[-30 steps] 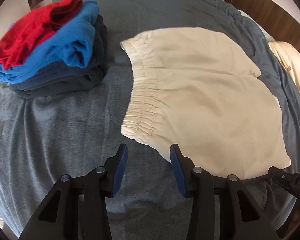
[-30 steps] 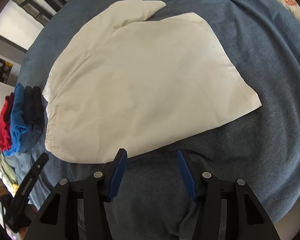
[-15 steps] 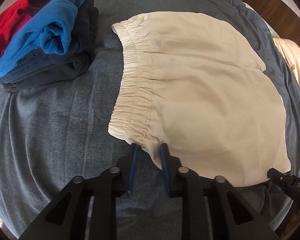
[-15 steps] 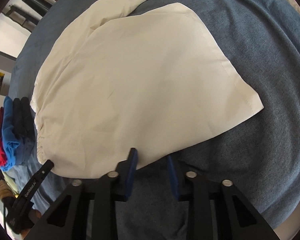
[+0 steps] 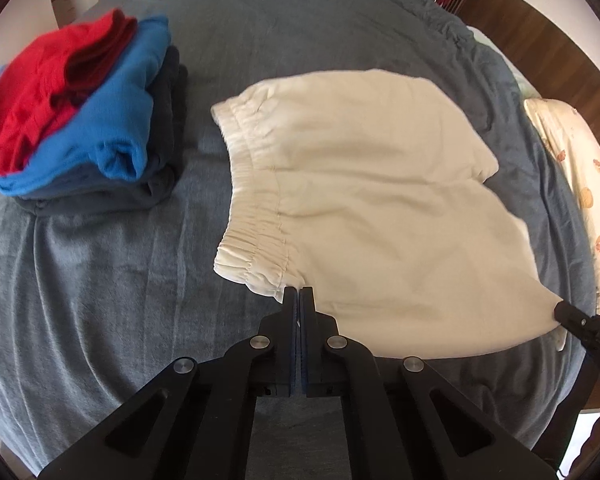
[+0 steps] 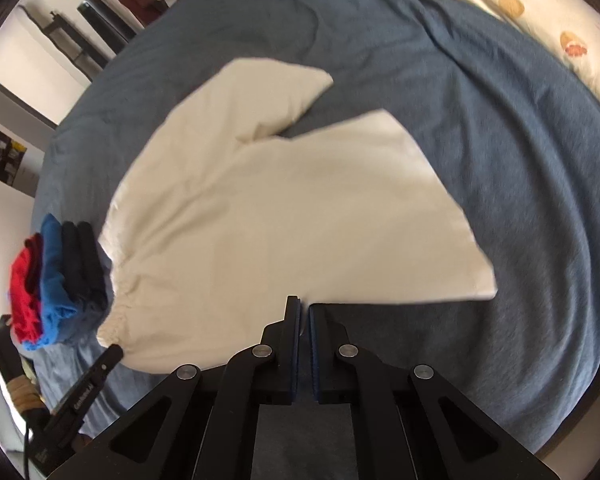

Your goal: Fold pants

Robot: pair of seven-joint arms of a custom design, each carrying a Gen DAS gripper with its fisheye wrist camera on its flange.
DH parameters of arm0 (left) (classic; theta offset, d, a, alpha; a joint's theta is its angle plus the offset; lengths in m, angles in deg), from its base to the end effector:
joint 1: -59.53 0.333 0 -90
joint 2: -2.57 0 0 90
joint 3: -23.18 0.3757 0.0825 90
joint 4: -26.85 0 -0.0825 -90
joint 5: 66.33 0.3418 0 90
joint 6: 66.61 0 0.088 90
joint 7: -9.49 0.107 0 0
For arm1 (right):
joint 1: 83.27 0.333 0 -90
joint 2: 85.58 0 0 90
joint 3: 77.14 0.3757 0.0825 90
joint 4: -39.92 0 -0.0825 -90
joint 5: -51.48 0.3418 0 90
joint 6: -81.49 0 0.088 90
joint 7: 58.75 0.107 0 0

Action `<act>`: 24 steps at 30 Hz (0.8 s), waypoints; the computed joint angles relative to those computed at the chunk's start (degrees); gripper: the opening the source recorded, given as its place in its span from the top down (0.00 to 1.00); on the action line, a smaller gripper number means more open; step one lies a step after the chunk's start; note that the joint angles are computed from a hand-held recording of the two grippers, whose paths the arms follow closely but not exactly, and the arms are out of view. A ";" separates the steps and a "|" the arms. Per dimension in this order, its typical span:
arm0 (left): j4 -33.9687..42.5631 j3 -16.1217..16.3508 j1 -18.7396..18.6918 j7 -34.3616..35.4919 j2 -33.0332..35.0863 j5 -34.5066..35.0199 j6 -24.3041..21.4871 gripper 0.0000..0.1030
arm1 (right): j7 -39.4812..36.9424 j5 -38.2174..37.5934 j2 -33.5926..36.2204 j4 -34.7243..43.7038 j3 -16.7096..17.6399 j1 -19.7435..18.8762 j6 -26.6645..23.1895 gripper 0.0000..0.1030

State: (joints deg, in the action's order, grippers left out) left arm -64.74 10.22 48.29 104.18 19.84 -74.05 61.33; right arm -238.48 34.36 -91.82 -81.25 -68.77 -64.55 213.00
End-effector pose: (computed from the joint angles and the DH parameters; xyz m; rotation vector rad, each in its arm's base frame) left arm 0.6065 -0.2528 0.5673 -1.6567 2.5489 -0.5886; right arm 0.4479 0.2256 0.5691 -0.8724 2.6498 -0.2704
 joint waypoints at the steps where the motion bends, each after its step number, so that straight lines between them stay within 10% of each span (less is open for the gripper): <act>1: 0.86 -0.13 0.07 0.14 0.14 -0.36 -0.20 0.97 | 0.03 -0.86 -0.11 0.79 -0.02 -0.17 -0.44 0.96; 24: 28.76 0.49 -3.80 -5.73 16.24 2.63 -3.70 0.98 | -8.45 -13.45 10.41 17.02 -5.70 -3.86 3.74 0.98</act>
State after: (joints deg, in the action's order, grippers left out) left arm -35.98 10.72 44.50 98.45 36.08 -71.42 57.63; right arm -246.93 20.91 -81.41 -64.23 -74.47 -68.41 216.75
